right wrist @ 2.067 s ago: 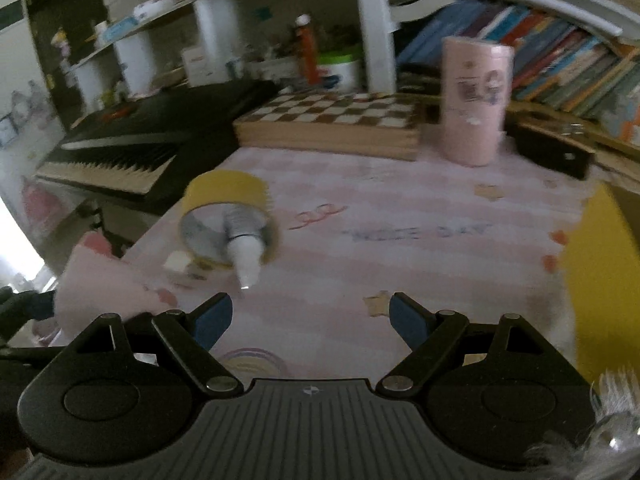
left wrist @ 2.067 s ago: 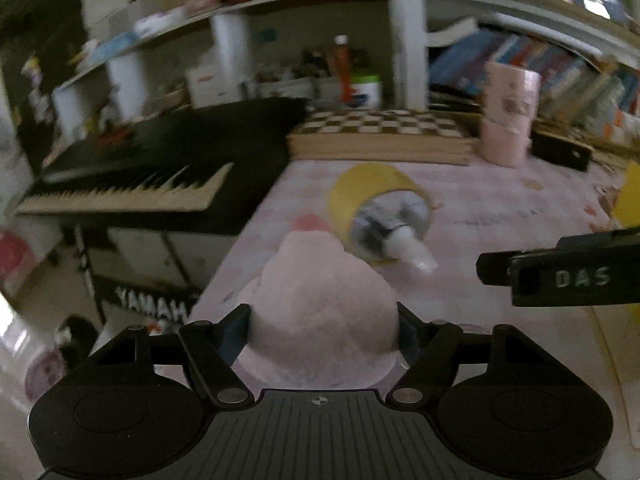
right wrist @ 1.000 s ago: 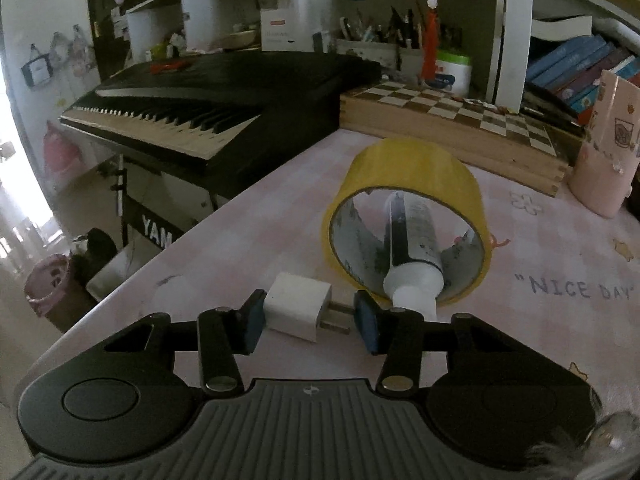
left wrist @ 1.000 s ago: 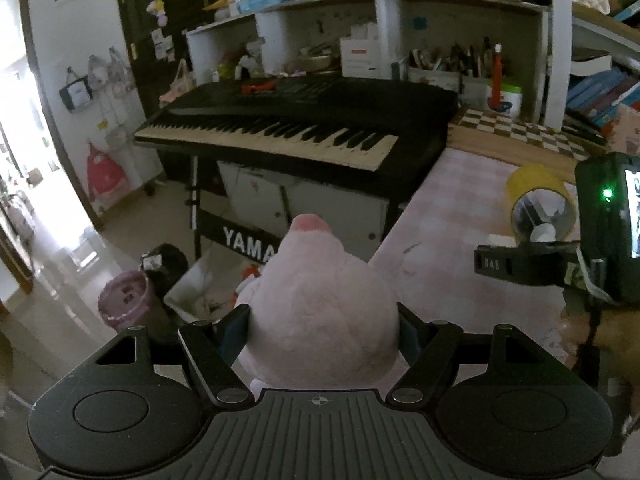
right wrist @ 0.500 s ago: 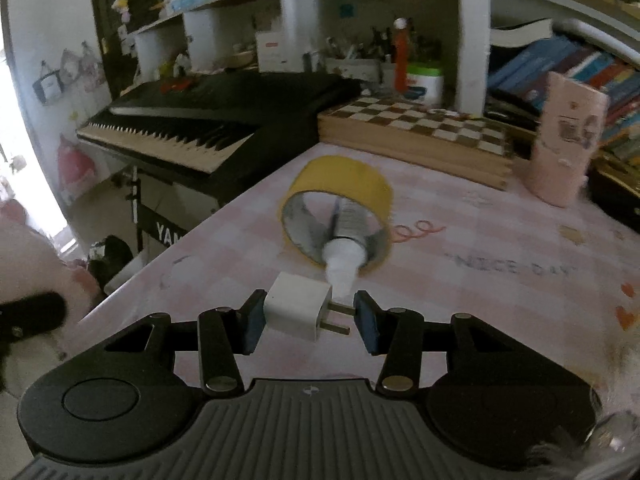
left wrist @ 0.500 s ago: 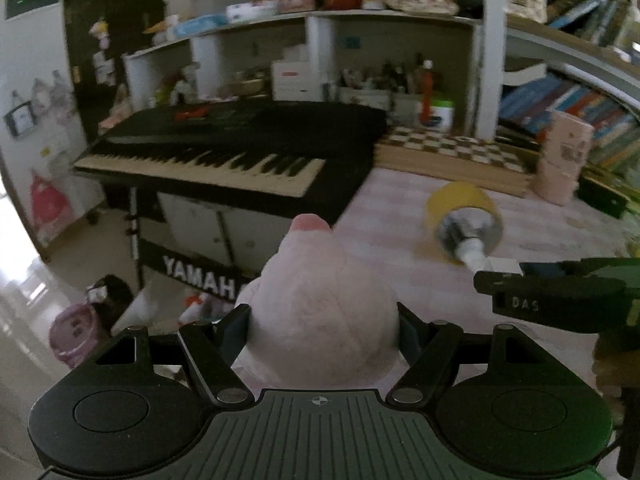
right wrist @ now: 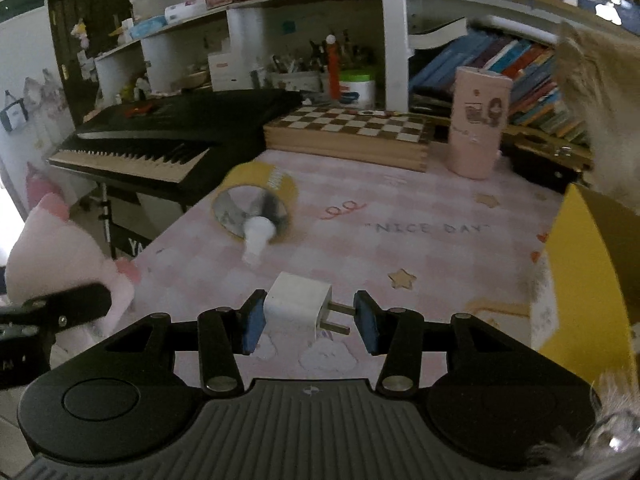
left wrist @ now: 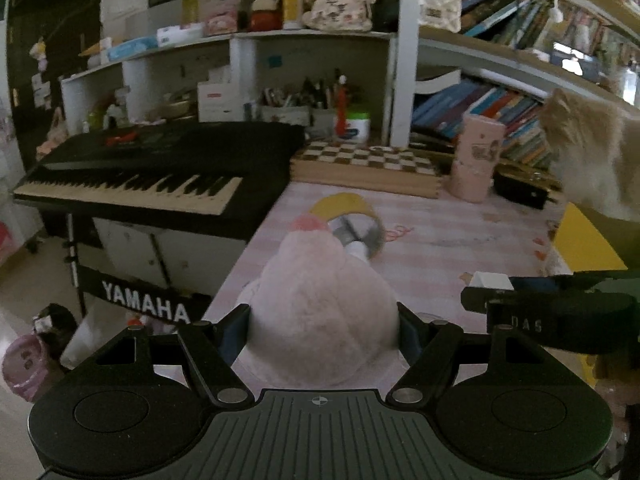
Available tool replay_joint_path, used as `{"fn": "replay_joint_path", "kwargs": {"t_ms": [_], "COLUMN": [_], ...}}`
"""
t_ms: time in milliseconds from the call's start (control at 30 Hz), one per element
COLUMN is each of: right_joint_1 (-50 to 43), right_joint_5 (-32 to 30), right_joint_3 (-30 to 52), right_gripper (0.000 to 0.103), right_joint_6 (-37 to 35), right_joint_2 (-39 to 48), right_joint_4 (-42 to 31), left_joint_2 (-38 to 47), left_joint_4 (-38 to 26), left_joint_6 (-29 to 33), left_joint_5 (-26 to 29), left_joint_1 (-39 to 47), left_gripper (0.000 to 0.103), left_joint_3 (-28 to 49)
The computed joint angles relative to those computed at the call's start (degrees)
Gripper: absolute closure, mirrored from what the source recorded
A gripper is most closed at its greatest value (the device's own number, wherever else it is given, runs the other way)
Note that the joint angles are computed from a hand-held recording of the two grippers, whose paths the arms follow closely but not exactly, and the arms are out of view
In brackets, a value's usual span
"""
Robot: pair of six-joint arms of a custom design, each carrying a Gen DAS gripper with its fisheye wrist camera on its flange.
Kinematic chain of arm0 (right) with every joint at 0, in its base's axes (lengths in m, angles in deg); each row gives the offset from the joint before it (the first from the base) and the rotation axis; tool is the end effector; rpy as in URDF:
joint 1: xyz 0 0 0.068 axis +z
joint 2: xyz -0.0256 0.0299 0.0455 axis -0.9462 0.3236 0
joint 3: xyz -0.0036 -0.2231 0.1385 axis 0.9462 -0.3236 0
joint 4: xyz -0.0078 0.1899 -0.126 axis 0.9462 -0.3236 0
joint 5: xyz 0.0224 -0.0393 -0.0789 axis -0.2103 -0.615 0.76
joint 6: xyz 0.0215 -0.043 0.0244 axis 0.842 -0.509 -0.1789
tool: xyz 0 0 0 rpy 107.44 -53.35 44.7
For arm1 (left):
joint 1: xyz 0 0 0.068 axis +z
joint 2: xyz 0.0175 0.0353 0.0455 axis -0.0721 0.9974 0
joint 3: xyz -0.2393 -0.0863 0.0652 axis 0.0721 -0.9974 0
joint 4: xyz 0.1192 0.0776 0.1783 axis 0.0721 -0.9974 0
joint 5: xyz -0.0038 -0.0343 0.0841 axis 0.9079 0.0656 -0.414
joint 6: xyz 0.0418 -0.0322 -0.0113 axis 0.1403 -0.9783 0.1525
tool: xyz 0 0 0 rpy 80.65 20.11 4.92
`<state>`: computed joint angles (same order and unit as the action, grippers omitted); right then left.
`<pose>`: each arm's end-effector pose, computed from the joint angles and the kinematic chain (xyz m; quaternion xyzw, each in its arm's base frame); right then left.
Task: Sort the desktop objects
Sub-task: 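Carry plush toy in left tool and white plug in right tool over the yellow box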
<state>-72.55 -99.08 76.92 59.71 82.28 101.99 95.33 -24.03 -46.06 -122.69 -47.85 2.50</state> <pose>0.3716 0.0058 0.1282 -0.1925 0.8780 0.1406 0.4151 0.2640 -0.2192 0.1399 -0.1038 0.8819 0.0411 0.4580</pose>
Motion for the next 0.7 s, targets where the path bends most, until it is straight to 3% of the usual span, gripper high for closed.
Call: {"fn": "replay_joint_path", "kwargs": {"t_ms": [400, 700], "right_joint_1": [-2.1, -1.6], "right_joint_5": [2.9, 5.1], "right_joint_3": [-13.3, -25.7], "right_gripper": [0.059, 0.059], "right_joint_6": [3.9, 6.3], "right_joint_2": [-8.9, -17.9], "right_joint_4": [3.9, 7.7], "left_joint_2": [-4.1, -9.9], "left_joint_4": [6.8, 7.8], "left_joint_6": [4.3, 2.9], "left_joint_5": [0.9, -0.7], "left_joint_1": [-4.2, -9.4], "left_gripper": [0.028, 0.028], "left_joint_3": [-7.1, -14.5]}}
